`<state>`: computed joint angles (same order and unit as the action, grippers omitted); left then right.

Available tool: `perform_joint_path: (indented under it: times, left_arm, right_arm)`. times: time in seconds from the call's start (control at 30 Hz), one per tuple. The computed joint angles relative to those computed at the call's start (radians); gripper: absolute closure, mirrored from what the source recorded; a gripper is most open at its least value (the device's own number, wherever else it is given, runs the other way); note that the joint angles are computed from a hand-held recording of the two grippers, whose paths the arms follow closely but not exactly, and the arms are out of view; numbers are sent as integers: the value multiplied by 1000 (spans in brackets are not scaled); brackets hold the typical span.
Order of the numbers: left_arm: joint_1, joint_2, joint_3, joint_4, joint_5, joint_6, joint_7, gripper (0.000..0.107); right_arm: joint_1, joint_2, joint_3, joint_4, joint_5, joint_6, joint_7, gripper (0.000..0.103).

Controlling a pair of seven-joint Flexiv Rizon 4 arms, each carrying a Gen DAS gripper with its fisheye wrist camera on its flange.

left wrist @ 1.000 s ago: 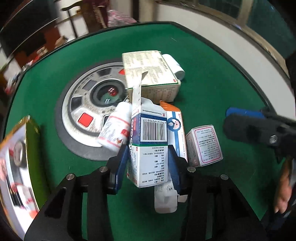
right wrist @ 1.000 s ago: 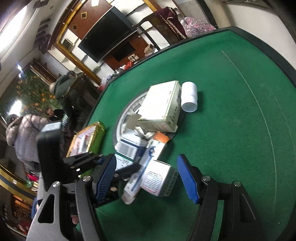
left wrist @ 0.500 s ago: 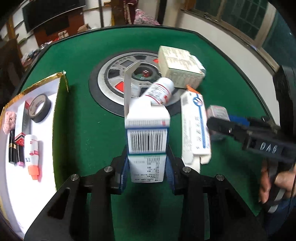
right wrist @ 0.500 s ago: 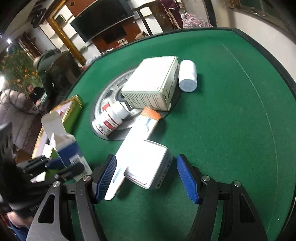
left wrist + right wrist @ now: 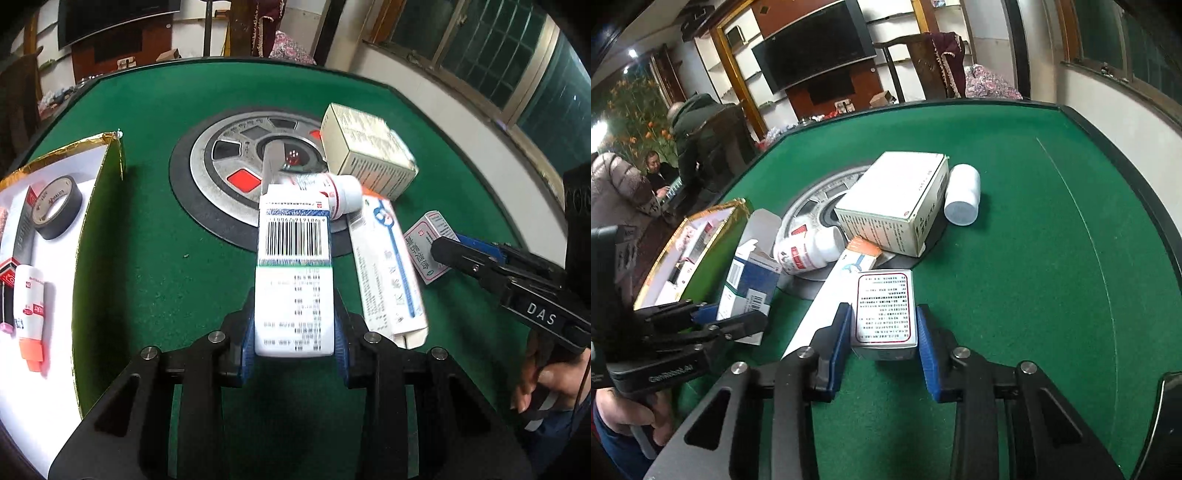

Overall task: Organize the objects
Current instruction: 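Grasp the white barcode medicine box with the left tool while the right tool grasps the small white box, then carry the barcode box and small white box over the tray with both tools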

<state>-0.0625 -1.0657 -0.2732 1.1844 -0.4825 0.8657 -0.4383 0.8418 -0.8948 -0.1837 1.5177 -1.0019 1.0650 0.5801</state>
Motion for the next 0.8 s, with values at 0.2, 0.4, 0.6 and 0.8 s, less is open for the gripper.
perform_joint_path:
  times: [0.2,0.4,0.6,0.8]
  left_arm:
    - [-1,0,-9,17,-8,49,-11,73]
    - [15,5,-32,41,-18,81,13,73]
    - [54,21,-89,74,-79,113,56,73]
    - [61,35,-107,102,-118,150,91,73]
  right_arm:
    - [-8,-46,54,-105,99,-152,-160,67]
    - [18,-35,14,-75,96,-128,-124,68]
    - [31,-7,-1,-47,25,-143,-49,68]
    - [21,-11,8,-63,-11,-144,-39,68]
